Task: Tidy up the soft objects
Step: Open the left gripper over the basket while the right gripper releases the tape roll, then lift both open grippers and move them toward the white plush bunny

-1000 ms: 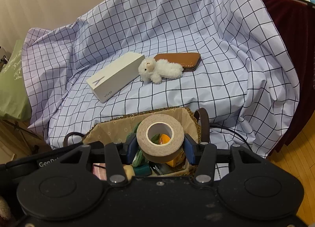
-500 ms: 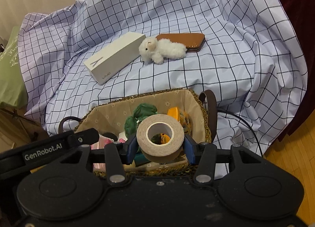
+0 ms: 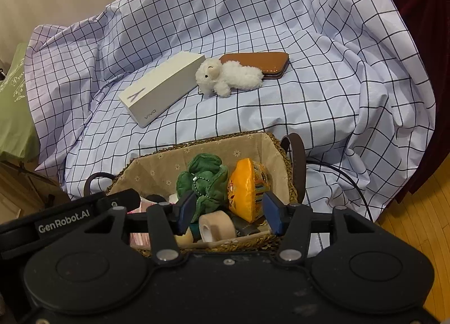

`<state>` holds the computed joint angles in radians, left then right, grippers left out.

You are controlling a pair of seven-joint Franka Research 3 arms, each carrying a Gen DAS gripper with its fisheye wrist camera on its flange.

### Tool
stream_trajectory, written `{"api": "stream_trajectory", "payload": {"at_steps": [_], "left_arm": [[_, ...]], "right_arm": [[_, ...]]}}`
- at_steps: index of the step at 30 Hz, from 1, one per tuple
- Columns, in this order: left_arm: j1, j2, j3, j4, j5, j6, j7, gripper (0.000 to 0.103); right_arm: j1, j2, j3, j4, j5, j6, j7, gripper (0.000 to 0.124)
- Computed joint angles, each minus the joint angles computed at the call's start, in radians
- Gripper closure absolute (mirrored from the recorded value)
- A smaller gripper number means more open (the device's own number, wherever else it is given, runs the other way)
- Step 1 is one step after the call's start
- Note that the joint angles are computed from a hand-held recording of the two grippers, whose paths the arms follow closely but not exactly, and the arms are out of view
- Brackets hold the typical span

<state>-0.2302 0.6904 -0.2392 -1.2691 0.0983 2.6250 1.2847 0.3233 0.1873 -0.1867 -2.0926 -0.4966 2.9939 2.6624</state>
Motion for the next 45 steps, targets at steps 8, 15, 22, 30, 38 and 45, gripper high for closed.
{"api": "stream_trajectory", "payload": {"at_steps": [8, 15, 22, 30, 38, 45], "left_arm": [[0.003, -0.001, -0.001, -0.002, -0.001, 0.000, 0.004, 0.023], [-0.007, -0.005, 0.010, -0.006, 0.017, -0.001, 0.000, 0.023], [-0.010, -0.008, 0.013, -0.010, 0.029, 0.001, -0.005, 0.023], [-0.022, -0.023, 0.031, -0.028, 0.060, 0.016, -0.030, 0.016], [-0.030, -0.034, 0.042, -0.044, 0.095, 0.035, -0.053, 0.014], [-0.043, -0.042, 0.061, -0.055, 0.128, 0.046, -0.080, 0.009]], "right_arm": [[0.002, 0.000, -0.002, 0.001, -0.006, -0.009, 0.015, 0.067], [-0.001, -0.002, 0.000, 0.001, -0.016, -0.017, 0.032, 0.067], [-0.006, -0.002, 0.006, 0.002, -0.024, -0.019, 0.038, 0.066], [-0.004, -0.006, 0.001, -0.001, -0.050, -0.023, 0.065, 0.065], [-0.010, -0.011, 0.003, -0.002, -0.086, -0.028, 0.108, 0.064], [-0.011, -0.014, 0.000, 0.002, -0.142, -0.038, 0.161, 0.061]]}}
